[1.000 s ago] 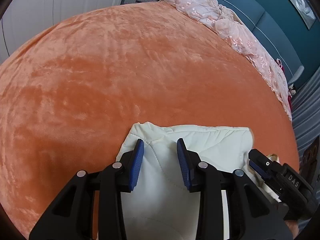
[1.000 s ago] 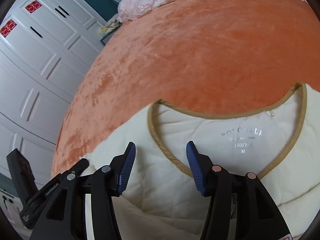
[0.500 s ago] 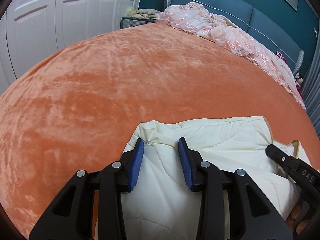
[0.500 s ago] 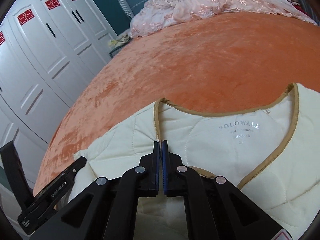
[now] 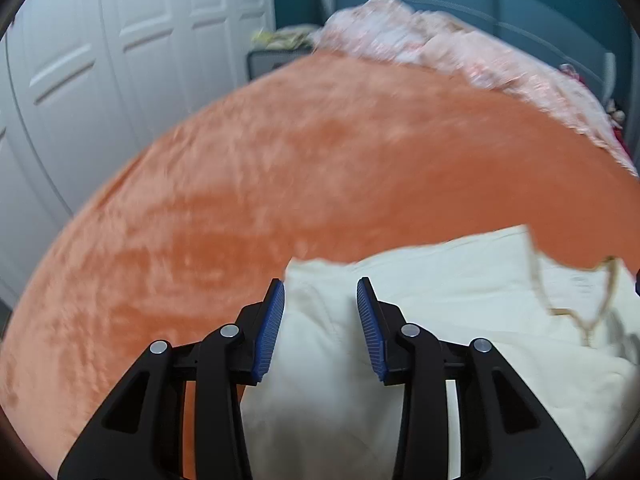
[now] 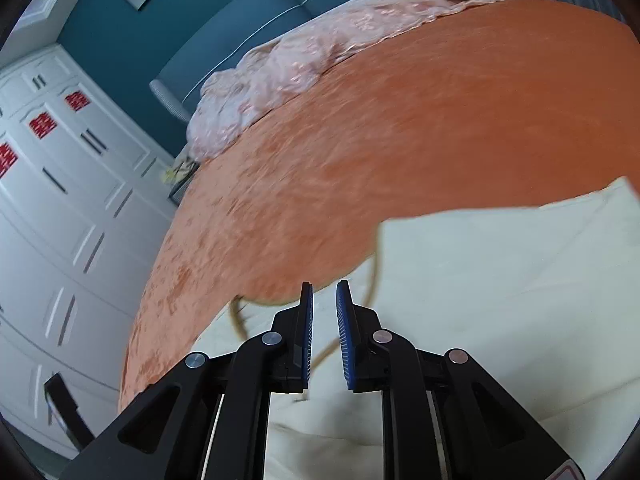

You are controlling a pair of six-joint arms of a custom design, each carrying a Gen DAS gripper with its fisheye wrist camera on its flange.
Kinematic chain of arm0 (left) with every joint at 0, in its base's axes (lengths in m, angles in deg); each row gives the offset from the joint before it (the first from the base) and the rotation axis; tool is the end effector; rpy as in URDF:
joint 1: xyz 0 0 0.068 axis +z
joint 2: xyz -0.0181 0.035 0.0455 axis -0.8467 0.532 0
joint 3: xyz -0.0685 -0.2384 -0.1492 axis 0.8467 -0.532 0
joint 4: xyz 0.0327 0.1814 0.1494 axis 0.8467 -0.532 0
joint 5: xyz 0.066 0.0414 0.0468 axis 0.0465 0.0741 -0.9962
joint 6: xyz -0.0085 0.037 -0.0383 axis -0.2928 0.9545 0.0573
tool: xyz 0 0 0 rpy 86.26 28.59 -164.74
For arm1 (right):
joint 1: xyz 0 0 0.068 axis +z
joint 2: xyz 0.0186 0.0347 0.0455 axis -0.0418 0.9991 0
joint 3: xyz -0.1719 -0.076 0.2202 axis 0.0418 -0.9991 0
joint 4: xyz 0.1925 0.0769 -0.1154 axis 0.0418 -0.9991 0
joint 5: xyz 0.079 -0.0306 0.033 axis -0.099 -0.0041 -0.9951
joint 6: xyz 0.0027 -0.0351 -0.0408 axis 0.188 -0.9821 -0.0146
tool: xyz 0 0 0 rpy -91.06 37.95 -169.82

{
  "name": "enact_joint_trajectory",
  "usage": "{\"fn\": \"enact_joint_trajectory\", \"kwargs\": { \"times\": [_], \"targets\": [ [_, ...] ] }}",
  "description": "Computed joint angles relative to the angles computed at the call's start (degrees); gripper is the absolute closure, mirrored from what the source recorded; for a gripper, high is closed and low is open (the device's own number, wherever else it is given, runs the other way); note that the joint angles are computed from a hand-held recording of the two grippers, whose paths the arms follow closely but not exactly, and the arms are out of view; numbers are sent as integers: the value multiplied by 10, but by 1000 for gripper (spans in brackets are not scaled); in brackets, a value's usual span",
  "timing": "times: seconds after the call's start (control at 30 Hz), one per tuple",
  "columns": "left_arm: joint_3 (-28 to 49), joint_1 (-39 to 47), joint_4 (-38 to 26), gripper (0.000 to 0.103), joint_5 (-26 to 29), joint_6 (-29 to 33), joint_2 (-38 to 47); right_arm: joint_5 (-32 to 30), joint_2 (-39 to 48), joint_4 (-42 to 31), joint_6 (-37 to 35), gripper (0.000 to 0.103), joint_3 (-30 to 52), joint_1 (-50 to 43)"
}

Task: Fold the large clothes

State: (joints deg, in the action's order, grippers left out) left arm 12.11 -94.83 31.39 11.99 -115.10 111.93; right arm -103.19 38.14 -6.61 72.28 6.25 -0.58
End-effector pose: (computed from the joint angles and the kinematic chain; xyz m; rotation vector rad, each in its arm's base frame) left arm 0.1204 -0.0637 0.1047 -0.4536 2.3295 0.1917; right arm 0.1998 0.0196 0.1189 0.3058 2.3545 0.6790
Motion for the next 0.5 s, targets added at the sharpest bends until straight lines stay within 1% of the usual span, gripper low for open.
{"fn": "enact_joint_trajectory", "kwargs": {
  "times": [0.03,0.07,0.1,0.13,0.17,0.2,0.23,0.27,0.33,0.4,0.43,0.5],
  "targets": [
    [27,-44,-74,67,-11,-19,-55,-16,-31,-71,-57,88,17,-59],
    [61,-81,-128,67,-13,-33,-81,-18,-48,-126,-111,88,35,-103],
    [91,-103,-146,67,-2,-34,-80,-19,-53,-164,-158,88,49,-141],
    [120,-114,-134,67,33,-19,-63,-24,-45,-197,-202,88,67,-173],
    [149,-117,-108,67,79,-2,-30,-27,-27,-235,-239,88,91,-193],
    [181,-126,-85,67,108,1,16,-33,-1,-269,-273,88,114,-209],
    [216,-136,-73,67,127,8,64,-44,25,-287,-300,88,130,-222],
    [255,-150,-67,67,133,13,117,-55,49,-302,-327,88,142,-235],
    [328,-170,-64,67,145,18,212,-54,88,-307,-361,91,157,-244],
    [381,-176,-55,67,169,12,290,-62,114,-293,-379,95,157,-253],
    [403,-180,-57,67,174,6,321,-65,127,-284,-384,99,157,-257],
    [447,-187,-77,67,164,1,382,-74,153,-253,-392,102,151,-266]
  ]
}}
